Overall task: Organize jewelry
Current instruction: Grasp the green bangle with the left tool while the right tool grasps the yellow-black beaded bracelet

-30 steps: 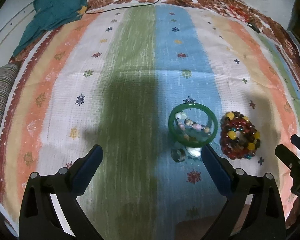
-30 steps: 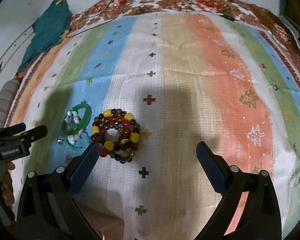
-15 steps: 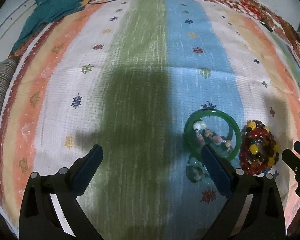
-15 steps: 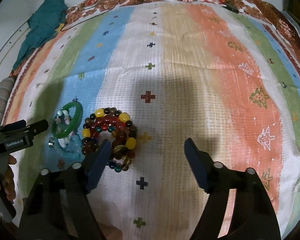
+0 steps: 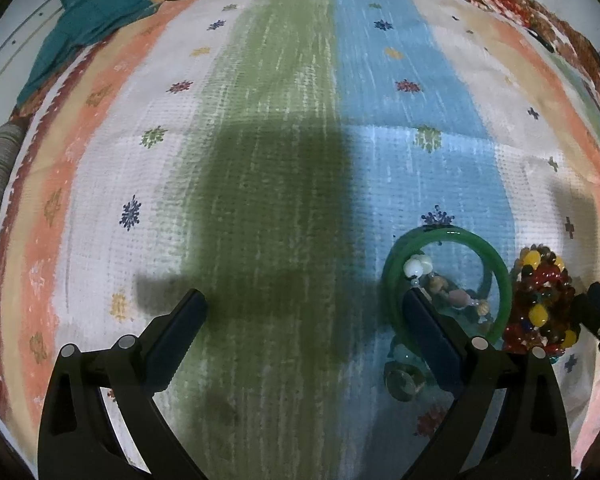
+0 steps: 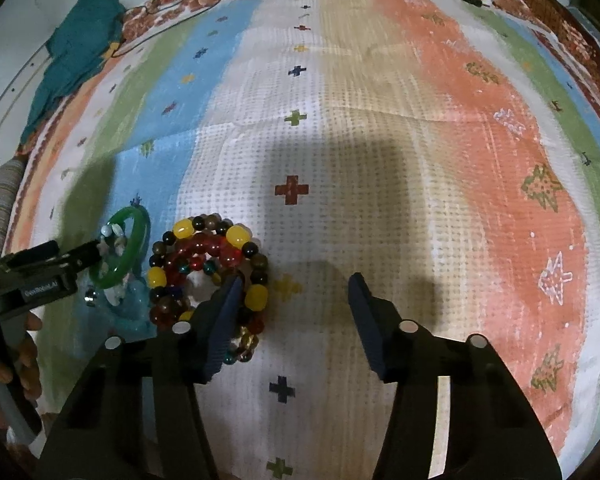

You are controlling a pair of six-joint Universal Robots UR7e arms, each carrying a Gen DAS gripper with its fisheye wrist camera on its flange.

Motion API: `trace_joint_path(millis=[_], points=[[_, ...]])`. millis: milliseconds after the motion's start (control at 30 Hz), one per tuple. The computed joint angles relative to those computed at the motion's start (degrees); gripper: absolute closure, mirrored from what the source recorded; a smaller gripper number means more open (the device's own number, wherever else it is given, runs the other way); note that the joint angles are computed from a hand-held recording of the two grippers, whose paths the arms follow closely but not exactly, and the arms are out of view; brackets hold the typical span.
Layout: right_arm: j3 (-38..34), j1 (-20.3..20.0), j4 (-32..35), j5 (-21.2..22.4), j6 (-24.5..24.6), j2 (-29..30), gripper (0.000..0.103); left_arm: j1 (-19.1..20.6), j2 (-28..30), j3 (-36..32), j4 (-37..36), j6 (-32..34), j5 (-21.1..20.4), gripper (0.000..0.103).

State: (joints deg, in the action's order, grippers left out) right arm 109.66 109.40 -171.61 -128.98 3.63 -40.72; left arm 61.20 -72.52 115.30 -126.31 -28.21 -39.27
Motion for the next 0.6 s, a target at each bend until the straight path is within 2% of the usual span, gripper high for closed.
trace_joint_path(millis=[67,200,267,533,600], points=[[-0.41,-0.16,0.21,0.09,0.02,0.41,0.058,-0.1,0.39,0.09,-0.22,0.54,0.53,0.009],[-1.27,0.06,-0.04,-1.01,-0.86,1.62,0.064,-0.19,0.97,-0.05,-1.14,2.2,0.74,0.027],[-1.72,0.17,0.0,-1.25,-1.33,2.09,0.072,-0.29,1.16,-0.14,-1.56,3.04,0.45,0.033],[-2.15,0.5,-1.56,-4.04,-4.33,3.48,0.091,-1.11,1.77,0.17,-2.58,5.35,0.24,0.08],[-1.95,0.23,-1.84,-3.32,-4.21,3.21,0.091,-1.44,1.99,0.34,-2.16,5.49,1.3,0.089]])
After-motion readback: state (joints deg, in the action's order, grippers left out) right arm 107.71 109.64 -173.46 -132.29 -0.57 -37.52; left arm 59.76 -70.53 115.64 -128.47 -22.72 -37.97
